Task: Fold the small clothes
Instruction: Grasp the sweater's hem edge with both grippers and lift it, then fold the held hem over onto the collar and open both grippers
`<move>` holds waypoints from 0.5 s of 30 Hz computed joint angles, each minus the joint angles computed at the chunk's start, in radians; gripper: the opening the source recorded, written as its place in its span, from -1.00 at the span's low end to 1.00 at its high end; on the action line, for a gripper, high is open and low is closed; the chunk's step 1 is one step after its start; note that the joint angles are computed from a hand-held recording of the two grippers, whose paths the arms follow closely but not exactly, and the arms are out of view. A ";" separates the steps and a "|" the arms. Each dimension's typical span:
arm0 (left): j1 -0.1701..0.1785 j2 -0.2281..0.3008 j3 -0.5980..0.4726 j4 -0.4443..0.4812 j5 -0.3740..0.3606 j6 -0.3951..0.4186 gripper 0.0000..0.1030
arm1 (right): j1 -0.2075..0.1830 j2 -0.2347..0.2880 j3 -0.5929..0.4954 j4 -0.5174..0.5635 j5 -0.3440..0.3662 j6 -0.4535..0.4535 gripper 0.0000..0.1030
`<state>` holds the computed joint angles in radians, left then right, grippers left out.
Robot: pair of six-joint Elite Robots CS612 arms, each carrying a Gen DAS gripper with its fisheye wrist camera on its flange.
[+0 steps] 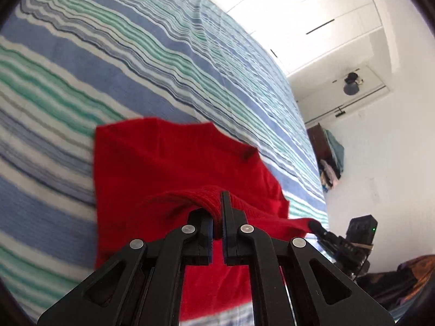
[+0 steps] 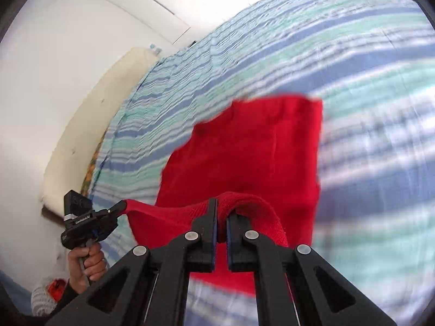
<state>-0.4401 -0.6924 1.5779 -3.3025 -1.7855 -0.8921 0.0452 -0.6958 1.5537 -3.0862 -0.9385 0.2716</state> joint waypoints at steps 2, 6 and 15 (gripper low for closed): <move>0.008 0.033 -0.075 0.091 0.047 0.033 -0.95 | 0.011 0.053 -0.114 0.064 -0.049 0.008 -0.90; 0.018 0.081 -0.180 0.298 0.112 0.039 -0.54 | 0.029 0.162 -0.314 0.164 -0.116 0.017 -0.87; 0.016 0.007 -0.052 0.229 0.256 0.019 0.44 | 0.041 0.164 -0.297 0.012 -0.261 0.022 0.20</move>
<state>-0.4237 -0.6858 1.5261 -3.0733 -1.5297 -0.8731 0.0863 -0.5317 1.2564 -3.0740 -1.1994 0.2940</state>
